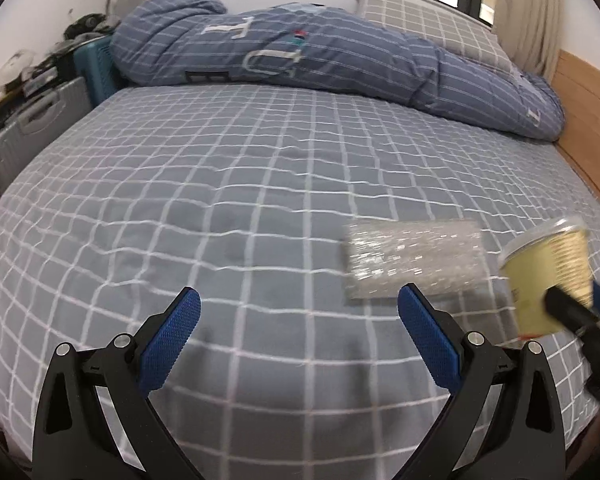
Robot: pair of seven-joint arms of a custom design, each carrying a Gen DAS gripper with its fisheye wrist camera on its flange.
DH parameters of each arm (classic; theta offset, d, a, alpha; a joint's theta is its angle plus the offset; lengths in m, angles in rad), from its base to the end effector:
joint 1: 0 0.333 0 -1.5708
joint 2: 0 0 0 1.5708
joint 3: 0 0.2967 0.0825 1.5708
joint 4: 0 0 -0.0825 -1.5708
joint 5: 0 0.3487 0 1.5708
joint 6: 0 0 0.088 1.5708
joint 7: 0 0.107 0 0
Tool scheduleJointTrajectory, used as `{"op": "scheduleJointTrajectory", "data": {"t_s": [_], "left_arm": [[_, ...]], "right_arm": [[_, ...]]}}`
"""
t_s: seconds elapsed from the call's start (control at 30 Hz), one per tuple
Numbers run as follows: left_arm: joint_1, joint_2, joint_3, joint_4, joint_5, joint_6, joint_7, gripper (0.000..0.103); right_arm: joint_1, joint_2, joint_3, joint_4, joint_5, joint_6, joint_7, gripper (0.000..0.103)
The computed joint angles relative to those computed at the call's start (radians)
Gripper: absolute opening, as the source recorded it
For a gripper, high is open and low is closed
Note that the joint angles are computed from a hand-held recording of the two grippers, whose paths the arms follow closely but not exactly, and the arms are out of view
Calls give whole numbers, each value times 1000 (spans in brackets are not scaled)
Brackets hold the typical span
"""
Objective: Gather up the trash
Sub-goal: 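Grasp the yellow cup with the right tool while the left tool grasps the bubble wrap, then lift the yellow cup and bubble wrap and carry both over the bin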
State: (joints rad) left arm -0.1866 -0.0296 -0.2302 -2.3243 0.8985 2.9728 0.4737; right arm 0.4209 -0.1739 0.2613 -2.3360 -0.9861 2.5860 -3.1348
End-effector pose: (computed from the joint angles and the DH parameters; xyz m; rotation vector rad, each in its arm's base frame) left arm 0.4426 -0.2554 0.4146 -1.6636 1.9586 -0.8059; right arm 0.3655 0.3205 0.4419 -1.6283 1.8556 -0.7176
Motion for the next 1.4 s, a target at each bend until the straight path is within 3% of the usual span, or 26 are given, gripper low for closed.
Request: {"op": "scheduleJointTrajectory", "data": {"t_s": [0.17,0.47,0.57,0.7,0.83,1.1,1.4], "left_arm": [[-57,97,-2,112,98,-32,-71,97],[-193,253,63,281,75,-88,-69,97],[-212,298,71,319,9,-89,-10,97],[-266,357,102,395,-4,-152,7,96],[-272,414,98,455,-102,-204,89,89],[-291,437,138,454,-186,-148,143,75],[-304,425,158,437,-219,-126,173,57]], "right_arm": [[-36,-130,-15,-102,32,-41,-35,67],[-137,-284,-5,-259,107,22,-115,67],[-168,-323,5,-301,138,51,-137,67],[-205,-350,20,-338,178,89,-172,67],[-241,-371,31,-371,212,125,-200,67],[-302,-364,75,-385,250,176,-222,67],[-319,-358,97,-377,263,184,-232,67]]}}
